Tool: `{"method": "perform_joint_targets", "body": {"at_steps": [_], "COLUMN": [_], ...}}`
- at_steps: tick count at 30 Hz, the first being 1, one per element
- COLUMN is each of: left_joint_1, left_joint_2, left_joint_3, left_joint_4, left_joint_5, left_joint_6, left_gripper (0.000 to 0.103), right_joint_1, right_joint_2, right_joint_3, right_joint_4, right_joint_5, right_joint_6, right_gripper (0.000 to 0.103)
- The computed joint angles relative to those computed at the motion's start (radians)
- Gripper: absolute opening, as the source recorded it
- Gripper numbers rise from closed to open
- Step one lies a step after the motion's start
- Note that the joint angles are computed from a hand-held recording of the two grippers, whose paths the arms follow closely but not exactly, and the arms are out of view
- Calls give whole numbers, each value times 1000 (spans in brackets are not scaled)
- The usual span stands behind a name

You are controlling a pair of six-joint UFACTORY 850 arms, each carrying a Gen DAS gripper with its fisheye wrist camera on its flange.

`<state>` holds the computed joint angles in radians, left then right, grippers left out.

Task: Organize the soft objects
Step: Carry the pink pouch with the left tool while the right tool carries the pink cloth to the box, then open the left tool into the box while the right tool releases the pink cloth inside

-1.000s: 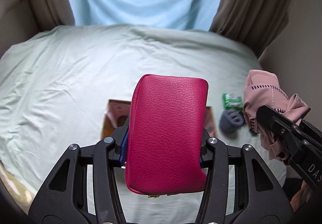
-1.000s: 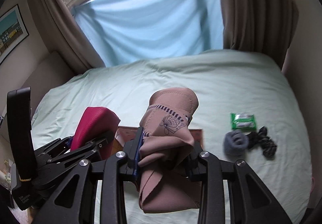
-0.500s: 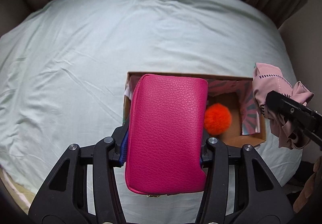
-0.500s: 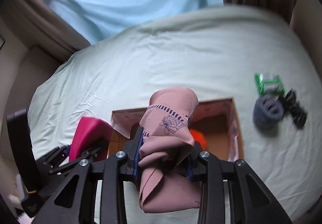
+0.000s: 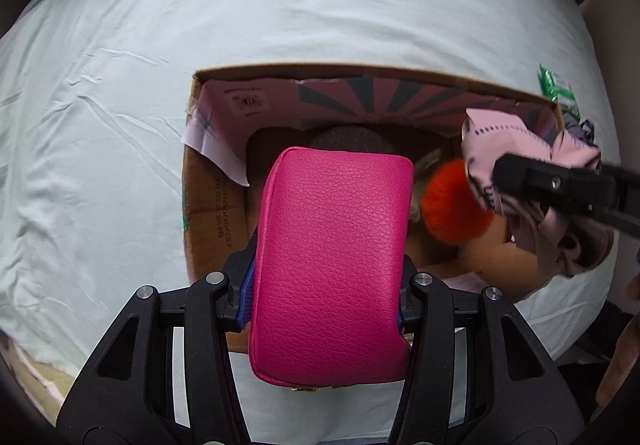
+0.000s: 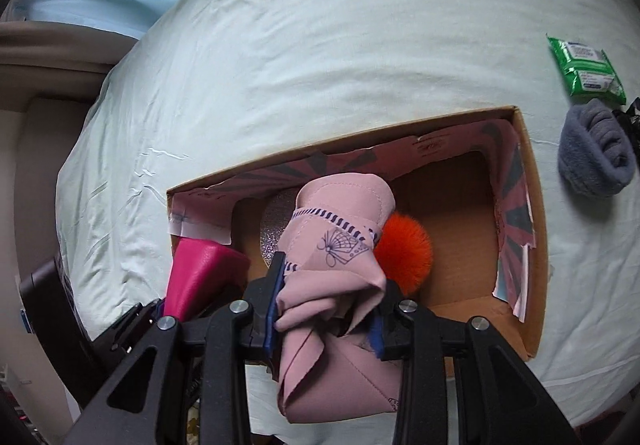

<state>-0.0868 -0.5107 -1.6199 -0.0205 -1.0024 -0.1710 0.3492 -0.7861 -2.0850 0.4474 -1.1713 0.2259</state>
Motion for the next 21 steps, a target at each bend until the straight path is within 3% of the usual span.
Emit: {"method": "perform_joint_targets", "body": {"at_steps": [4, 5, 7, 8, 9, 10, 21], "left_joint_1": [-8, -10, -11, -18, -24, -28, -17], "left_joint_2": [-1, -5, -6, 6, 23, 31, 64], "left_joint_3": [-3, -10, -16, -9, 5, 9, 21], "left_joint_4": [-21, -34, -26, -2, 27, 45, 27], "left_joint_5": [-8, -17, -10, 4, 30, 36, 33], "left_joint_6": [52, 78, 103, 98, 89, 90, 97], "left_gripper": [46, 52, 80, 103, 103, 103, 103], "right_joint_1": [-3, -3, -7, -10, -12, -11, -22], "right_joint_2": [-59, -72, -85, -93, -96, -93, 3], "right_joint_3": [-70, -87, -99, -108, -112, -111, 19], "right_joint_4": [0, 2, 31, 45, 47, 39, 42], "right_joint_5": [-50, -62, -55, -57, -54, -43, 27], "right_joint_6": [5, 1, -13, -22, -29, -33, -52], "right_gripper": [33, 35, 53, 63, 89, 103, 103]}}
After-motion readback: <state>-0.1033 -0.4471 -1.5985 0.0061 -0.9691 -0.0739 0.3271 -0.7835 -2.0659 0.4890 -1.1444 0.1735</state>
